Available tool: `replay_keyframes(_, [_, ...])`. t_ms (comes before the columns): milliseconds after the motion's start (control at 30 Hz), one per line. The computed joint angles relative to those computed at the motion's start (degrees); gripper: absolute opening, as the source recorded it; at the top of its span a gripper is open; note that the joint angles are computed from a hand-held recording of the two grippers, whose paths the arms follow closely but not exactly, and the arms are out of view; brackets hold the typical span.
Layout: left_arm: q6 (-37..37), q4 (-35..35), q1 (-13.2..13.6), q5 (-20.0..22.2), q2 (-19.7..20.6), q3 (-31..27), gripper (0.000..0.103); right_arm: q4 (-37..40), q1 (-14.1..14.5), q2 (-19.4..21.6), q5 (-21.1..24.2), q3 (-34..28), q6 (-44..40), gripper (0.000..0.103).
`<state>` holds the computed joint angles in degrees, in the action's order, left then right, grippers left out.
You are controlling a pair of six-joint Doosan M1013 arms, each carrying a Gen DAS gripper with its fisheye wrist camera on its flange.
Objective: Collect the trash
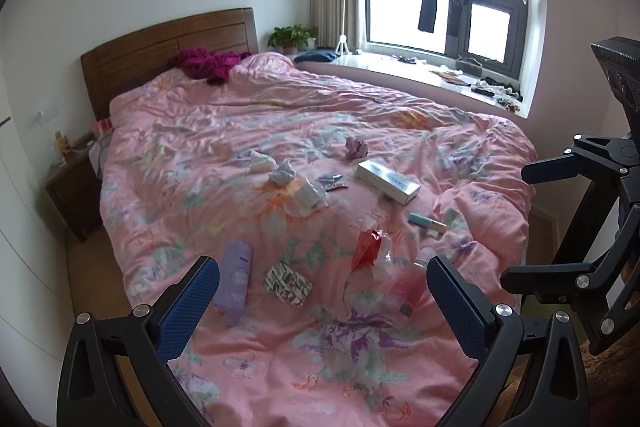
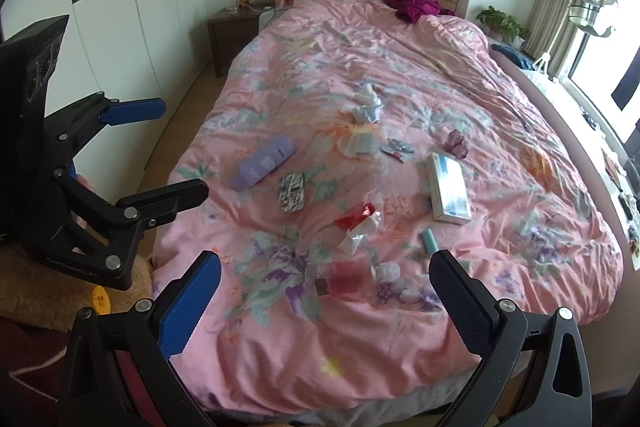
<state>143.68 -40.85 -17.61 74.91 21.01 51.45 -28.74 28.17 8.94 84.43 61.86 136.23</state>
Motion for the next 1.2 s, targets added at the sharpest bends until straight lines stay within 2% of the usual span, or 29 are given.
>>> replay_keyframes(367, [2.25, -1.33, 0.34, 0.56, 0.28, -0.75, 0.103, -1.55, 0.74, 0.05, 0.95, -0.5, 1.94, 0.103])
replay_keyframes(1200, [1.75, -2.24, 1.04, -0.09, 0.29, -0.81, 0.103, -1.33, 0.79, 0.12, 1.64, -0.73, 2.23, 0.103])
